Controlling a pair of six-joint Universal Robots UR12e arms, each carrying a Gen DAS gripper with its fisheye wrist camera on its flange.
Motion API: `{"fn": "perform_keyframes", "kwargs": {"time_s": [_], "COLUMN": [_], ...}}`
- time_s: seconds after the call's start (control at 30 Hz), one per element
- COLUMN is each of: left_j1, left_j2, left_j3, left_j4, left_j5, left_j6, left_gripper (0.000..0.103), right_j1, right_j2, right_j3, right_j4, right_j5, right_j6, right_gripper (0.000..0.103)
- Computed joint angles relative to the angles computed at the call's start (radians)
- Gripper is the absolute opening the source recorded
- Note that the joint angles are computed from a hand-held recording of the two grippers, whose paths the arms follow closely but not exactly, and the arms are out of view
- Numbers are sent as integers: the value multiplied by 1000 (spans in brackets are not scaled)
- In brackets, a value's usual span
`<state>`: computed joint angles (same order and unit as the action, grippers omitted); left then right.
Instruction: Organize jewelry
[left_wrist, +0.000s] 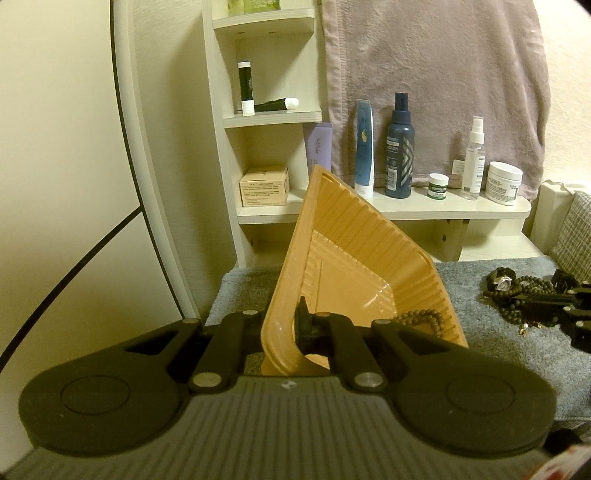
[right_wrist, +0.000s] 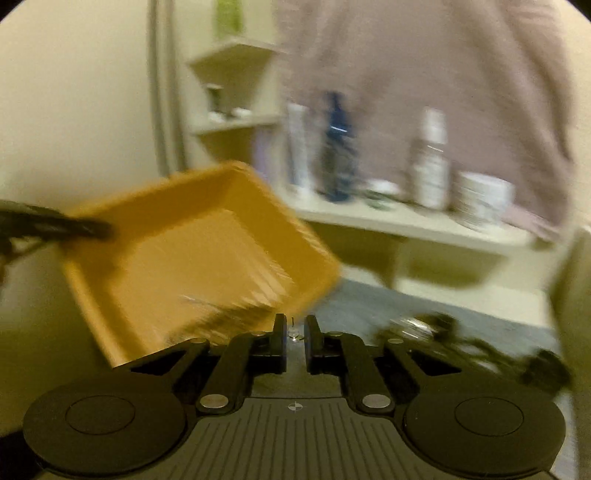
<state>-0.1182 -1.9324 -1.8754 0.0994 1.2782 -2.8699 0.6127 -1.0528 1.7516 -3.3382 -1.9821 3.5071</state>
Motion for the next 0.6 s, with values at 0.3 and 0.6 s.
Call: {"fn": "perform_keyframes", "kwargs": {"time_s": [0.3,0.6], "left_j1": [3,1], "left_j2": [0,-2], "left_j3": [-1,0], "left_j4": [1,1], "left_j5": [-6,-1], "left_j6": [-1,-4], "left_gripper": [6,6], "right_j1": [1,-18], "right_j2": [48,47], "right_j3": [-94,-86], "right_j4": [44,63], "right_j5": [187,269], "right_j6": [-74,-15], "right_gripper": [9,19]}}
